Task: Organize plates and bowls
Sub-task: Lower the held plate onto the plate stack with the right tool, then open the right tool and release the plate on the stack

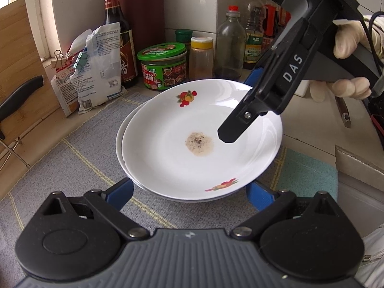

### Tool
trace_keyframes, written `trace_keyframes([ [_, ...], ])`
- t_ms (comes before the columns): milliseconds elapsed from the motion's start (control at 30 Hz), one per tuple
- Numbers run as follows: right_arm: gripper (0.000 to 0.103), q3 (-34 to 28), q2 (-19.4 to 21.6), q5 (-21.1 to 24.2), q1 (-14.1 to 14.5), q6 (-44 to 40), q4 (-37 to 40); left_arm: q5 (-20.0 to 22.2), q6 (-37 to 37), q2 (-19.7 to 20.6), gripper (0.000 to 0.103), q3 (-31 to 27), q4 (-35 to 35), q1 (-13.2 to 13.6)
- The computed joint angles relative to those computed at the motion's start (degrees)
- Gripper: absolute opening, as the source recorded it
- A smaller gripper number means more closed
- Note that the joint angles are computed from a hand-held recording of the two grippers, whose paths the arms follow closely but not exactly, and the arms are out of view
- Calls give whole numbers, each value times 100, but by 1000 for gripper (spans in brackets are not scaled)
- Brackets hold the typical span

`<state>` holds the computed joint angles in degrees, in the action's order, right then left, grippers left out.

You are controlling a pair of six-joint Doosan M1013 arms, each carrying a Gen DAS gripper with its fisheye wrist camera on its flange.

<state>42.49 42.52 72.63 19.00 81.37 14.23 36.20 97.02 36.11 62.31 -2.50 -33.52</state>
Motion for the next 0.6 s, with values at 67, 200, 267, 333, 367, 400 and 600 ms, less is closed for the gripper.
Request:
trace_keyframes([
  [67, 103, 1, -3, 21, 1, 6, -22, -9, -69, -4, 100, 8, 23, -1],
  [200, 103, -4, -10, 44, 2, -10, -63, -21, -200, -15, 100, 26, 110, -14],
  [267, 103, 0, -18, 49, 9, -31, -104, -29, -212, -19, 100, 34, 128, -17],
  [333, 103, 16, -29, 39, 4, -24, -106, -27, -261, -25, 100, 44, 171, -23],
  [367, 103, 34, -37, 23, -1, -4, -97, -50, -269, -35, 100, 63, 168, -23],
  [400, 103, 41, -40, 20, -2, 13, -106, -82, -286, -50, 100, 89, 171, -24],
  [600, 103, 226, -167, -237, -19, -205, 34, -270, -566, -128, 100, 210, 426, -39],
])
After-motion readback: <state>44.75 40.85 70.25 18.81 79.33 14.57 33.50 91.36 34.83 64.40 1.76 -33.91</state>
